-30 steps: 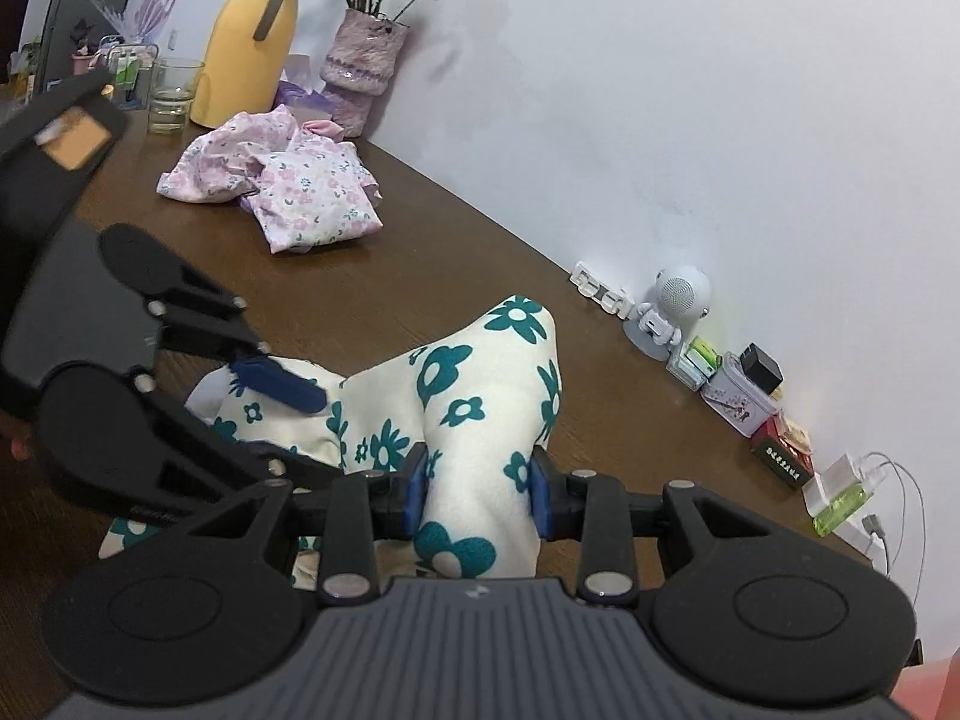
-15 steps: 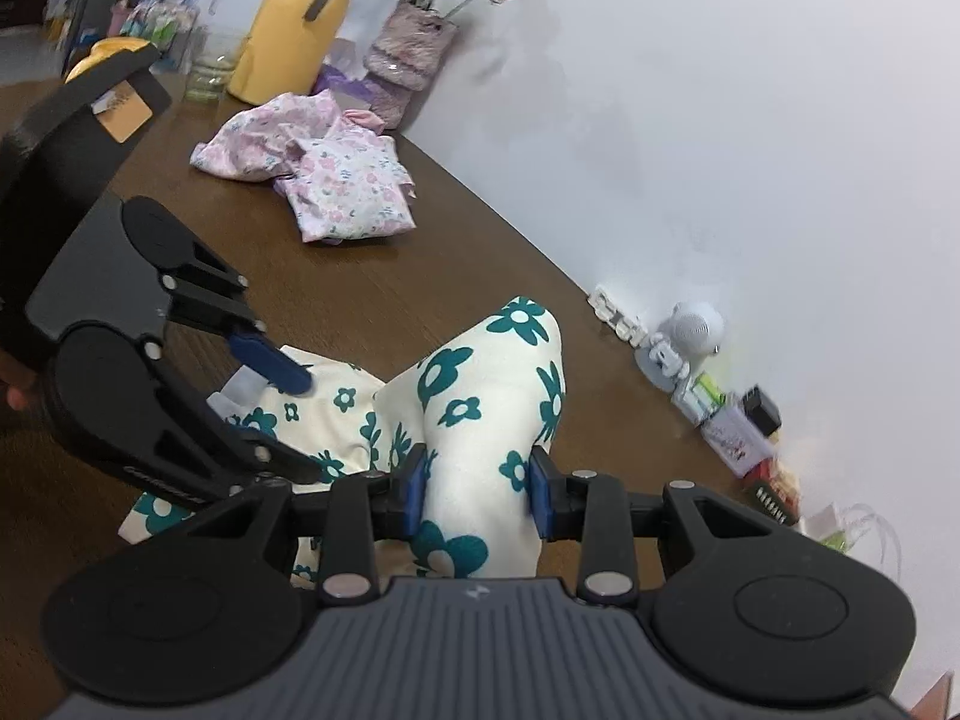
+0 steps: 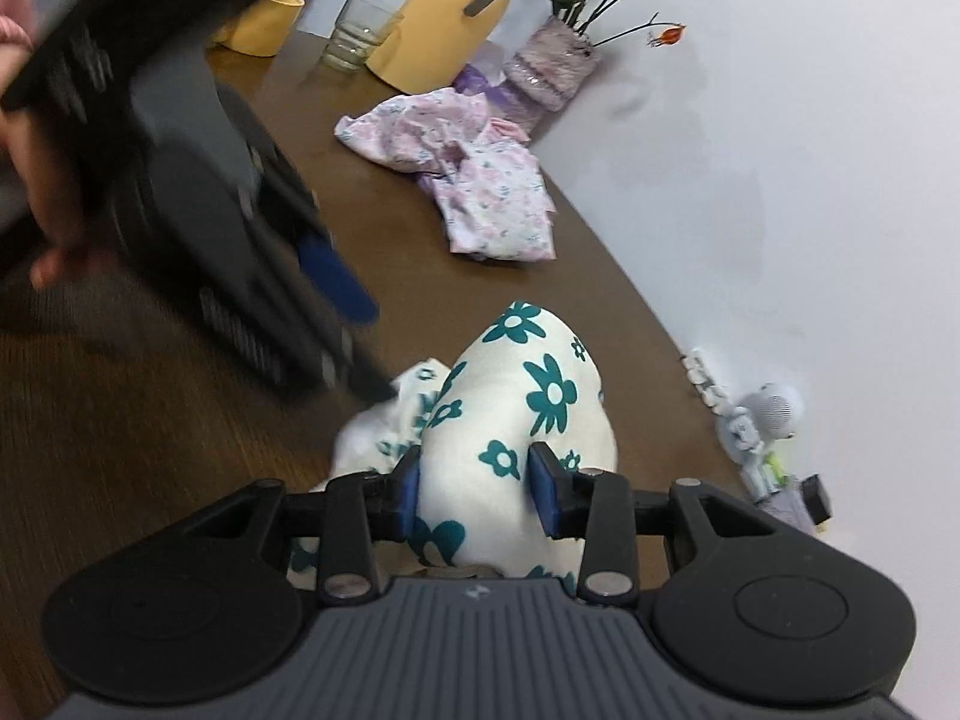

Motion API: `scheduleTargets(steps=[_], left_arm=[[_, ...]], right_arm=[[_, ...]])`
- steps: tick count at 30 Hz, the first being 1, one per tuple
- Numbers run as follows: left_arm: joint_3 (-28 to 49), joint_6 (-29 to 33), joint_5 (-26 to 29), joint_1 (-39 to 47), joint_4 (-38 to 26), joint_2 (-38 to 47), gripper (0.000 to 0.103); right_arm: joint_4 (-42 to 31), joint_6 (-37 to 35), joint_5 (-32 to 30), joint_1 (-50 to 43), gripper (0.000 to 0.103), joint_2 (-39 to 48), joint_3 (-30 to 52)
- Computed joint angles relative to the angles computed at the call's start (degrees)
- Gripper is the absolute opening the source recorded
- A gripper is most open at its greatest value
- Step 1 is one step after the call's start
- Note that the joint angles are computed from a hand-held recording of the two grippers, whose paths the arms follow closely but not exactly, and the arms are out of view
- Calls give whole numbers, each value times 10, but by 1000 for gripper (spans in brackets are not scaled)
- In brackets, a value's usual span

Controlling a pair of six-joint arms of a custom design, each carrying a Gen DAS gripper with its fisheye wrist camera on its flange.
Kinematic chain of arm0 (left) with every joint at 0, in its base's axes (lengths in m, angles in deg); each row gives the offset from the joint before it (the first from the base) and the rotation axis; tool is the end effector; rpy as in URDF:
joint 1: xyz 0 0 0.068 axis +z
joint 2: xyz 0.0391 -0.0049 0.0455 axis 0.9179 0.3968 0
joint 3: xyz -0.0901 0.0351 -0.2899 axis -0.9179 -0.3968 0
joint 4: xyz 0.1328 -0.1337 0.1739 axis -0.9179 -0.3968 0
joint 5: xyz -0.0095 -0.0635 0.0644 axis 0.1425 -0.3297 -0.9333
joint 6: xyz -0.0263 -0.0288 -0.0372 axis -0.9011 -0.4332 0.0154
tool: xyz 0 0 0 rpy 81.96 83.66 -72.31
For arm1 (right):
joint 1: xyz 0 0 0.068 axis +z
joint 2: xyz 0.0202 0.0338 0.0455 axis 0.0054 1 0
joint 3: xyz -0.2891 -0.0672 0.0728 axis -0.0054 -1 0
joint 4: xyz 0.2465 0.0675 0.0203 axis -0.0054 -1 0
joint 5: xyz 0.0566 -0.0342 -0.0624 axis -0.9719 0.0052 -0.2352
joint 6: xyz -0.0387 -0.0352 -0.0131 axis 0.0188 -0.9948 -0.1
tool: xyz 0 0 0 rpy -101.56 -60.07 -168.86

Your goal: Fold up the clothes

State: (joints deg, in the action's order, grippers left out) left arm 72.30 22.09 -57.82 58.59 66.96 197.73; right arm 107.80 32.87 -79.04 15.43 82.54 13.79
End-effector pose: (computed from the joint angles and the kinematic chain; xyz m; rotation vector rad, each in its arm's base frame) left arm 0.2911 -0.0588 0.0615 0.5708 2.1081 -0.5809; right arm 0.2420 0.0622 0.1208 -1.0180 1.9979 -0.3484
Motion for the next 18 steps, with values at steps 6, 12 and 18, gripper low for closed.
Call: scheduleTargets(steps=[6,12,18], left_arm=[[-24,-32,43,42,37,-25,45],[-18,-59,73,30,46,-27,45],[67,-85,52,-48,-25,-22,30]], right_arm=[[73,41,19,37,37,84,0],[138,78,21,43,39,131,-14],[180,112,-6,32,42,139,-34]])
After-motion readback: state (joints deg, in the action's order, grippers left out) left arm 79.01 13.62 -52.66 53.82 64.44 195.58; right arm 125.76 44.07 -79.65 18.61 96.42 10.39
